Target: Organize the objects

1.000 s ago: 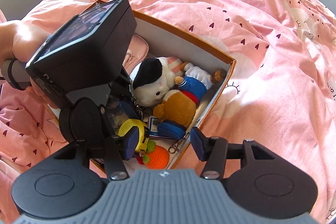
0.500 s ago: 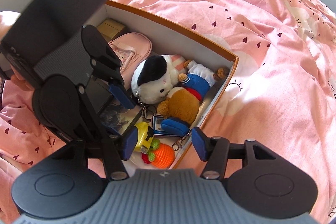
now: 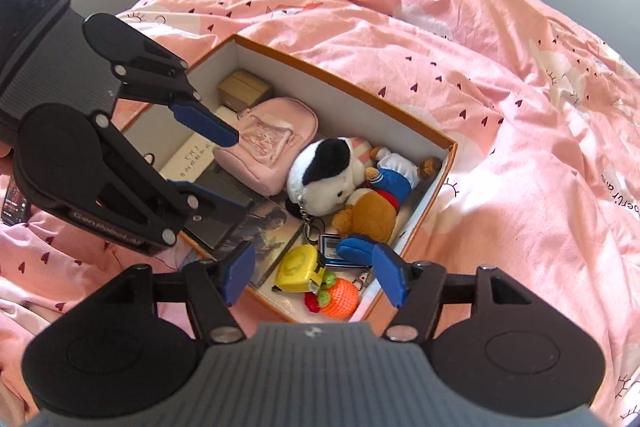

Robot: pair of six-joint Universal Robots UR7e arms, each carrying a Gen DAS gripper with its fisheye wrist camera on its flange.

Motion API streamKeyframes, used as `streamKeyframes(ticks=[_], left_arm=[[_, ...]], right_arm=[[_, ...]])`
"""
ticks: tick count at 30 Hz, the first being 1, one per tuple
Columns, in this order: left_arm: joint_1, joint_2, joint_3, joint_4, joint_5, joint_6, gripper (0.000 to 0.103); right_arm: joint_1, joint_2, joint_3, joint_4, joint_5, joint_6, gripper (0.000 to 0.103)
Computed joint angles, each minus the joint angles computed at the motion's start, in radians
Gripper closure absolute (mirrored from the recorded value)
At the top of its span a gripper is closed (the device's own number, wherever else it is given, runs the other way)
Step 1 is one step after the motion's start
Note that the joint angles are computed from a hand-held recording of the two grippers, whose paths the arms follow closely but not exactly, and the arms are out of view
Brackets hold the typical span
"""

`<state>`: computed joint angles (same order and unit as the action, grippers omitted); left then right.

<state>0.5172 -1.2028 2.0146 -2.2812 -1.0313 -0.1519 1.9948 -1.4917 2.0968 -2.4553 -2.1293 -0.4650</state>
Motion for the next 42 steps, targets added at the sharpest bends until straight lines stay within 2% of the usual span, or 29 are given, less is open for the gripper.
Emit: streamKeyframes(ticks=[4,8,12,17,21,29,32,34,36,38,42], left_arm=[[-0.071,-0.063,0.058,-0.021,0.113,-0.120,0.036],[-0.144,-0.115,0.158,-0.131,0.257,-0.204,0.026],[-0.212,-0.147,0.245,-0.212,0.406,-0.348,0.016],[-0.286,-0.145,0.342,-0.285,0.570,-0.514,0.014],[-0.321,-0.129,0.377,-0.213,0.672,-0.628,0.014],[-0.336,-0.148,0.405,0.026,0.726,-0.886,0.014],[-0.343,-0.149,0.429,0.004,0.728,-0.894,0.014],[-0.345,-0.148,0.427,0.052,0.731,-0.926,0.014],[-0.343,-0.144,0.432,0.033,0.717,-0.904,0.014],[-0.342,-0.143,0.442,-0.005,0.698,-0.880,0.014],[-0.347,-0.147,0.436,0.063,0.681,-0.925,0.014]], right_arm=[[0.038,-0.029,0.035,-0.049,-0.001,0.058,0.033],[0.075,-0.049,0.091,-0.178,-0.014,0.131,0.025],[0.119,-0.039,0.171,-0.411,-0.075,0.162,0.021],[0.152,0.017,0.277,-0.766,-0.121,0.134,0.011],[0.168,0.077,0.331,-0.960,-0.155,0.128,0.009],[0.172,0.180,0.400,-1.185,-0.212,0.180,0.006],[0.170,0.218,0.416,-1.259,-0.233,0.168,0.005],[0.168,0.244,0.424,-1.306,-0.243,0.160,0.005],[0.167,0.268,0.431,-1.351,-0.253,0.154,0.005],[0.162,0.278,0.437,-1.362,-0.251,0.158,0.005],[0.155,0.293,0.447,-1.374,-0.249,0.161,0.005]])
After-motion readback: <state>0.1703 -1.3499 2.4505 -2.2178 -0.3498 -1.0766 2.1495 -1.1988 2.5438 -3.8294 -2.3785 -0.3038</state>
